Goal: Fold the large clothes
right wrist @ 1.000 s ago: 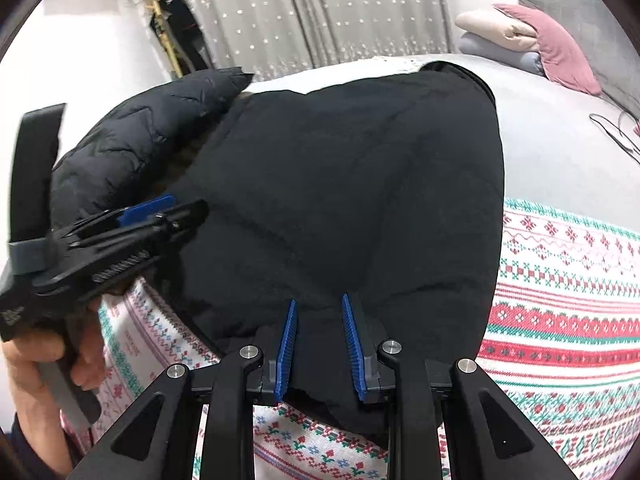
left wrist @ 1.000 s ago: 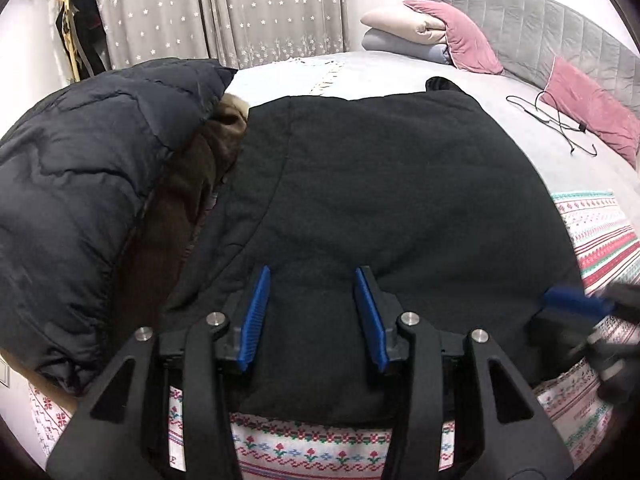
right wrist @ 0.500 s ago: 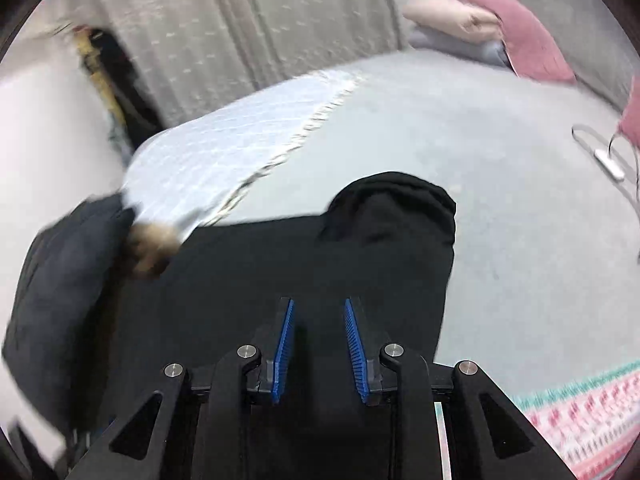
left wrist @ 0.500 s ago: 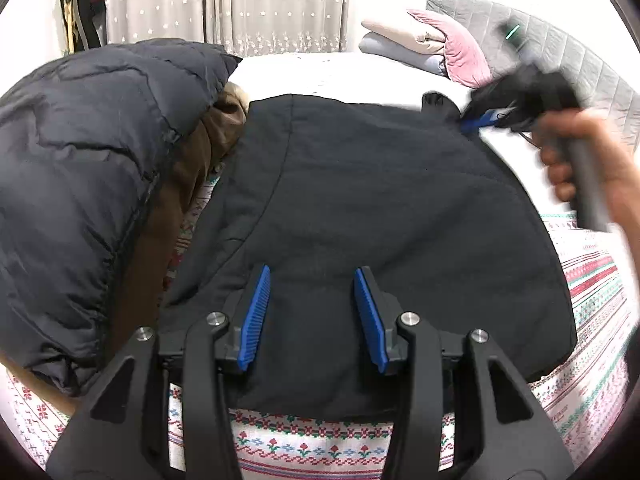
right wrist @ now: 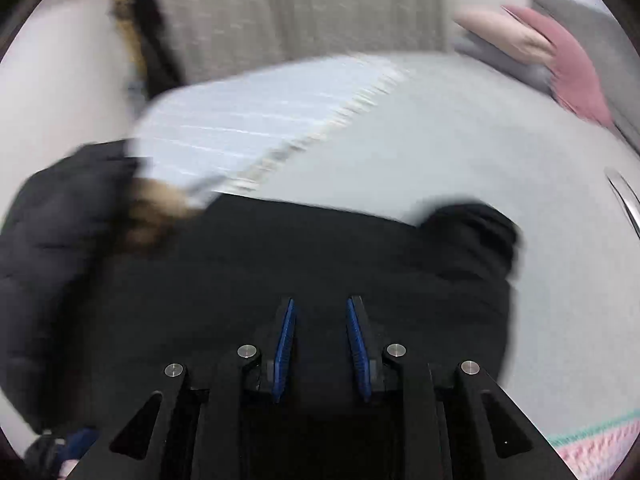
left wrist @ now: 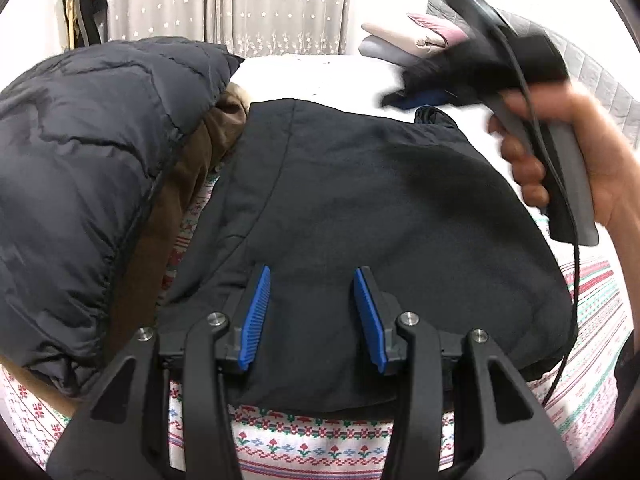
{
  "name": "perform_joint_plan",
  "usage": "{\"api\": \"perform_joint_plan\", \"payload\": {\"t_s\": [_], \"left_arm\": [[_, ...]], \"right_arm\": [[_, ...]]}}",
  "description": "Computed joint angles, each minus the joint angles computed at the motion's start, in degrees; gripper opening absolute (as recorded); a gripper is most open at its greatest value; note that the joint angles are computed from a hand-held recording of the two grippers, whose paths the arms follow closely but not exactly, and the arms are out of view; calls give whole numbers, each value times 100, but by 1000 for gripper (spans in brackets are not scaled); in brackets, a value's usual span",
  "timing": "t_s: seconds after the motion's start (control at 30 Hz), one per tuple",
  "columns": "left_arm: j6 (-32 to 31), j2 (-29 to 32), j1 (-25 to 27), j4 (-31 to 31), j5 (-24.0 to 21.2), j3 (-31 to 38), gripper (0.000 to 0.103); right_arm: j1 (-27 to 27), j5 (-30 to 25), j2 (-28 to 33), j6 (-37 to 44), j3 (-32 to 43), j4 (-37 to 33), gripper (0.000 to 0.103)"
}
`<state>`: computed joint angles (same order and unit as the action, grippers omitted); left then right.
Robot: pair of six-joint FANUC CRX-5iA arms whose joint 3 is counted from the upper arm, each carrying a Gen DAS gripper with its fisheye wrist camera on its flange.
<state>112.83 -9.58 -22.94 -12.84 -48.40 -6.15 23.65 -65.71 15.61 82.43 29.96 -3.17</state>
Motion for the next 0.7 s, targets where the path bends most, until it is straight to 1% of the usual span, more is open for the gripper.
{"api": "perform_joint_plan", "payload": {"t_s": [0.07,0.13,0.17,0.23,0.3,0.33,0.4,0.47,0.53,0.6,0.67,0.7], "left_arm": [[-23,-19,3,10,12,-17,46],[-139,-84,117,224,119,-126,46],[-92,-112,132,202,149,-146,46],[-68,-147,162,190,165,-175,46],[-179,-166,238,356,235,-246,46],[-172,-153,224,325,210,-222,46],[-137,-118,150,194,130,-151,46],[-138,-122,112,123,108,-139,46],[-216,-147,180,259,159,-192,46],[-301,-148,247,391,203,-225,46],[-339,-133,278,448,218,-231,46],[-349,-133,284,456,209,-230,46]], "right_arm": [[208,-101,157,378,291,-261,28],[433,-255,442,718,584,-255,28],[549,-376,587,667,636,-82,28],[652,-845,1092,350,948,152,27],[531,-687,1117,112,894,-109,27],[497,-716,1138,47,942,-174,27],[551,-759,1116,-38,934,-22,27],[697,-606,820,-121,619,354,28],[670,-374,347,-36,214,275,28],[631,-87,-326,-144,-443,358,28],[603,-68,-823,-220,-934,470,29],[565,-49,-1156,-257,-1306,542,29]]}}
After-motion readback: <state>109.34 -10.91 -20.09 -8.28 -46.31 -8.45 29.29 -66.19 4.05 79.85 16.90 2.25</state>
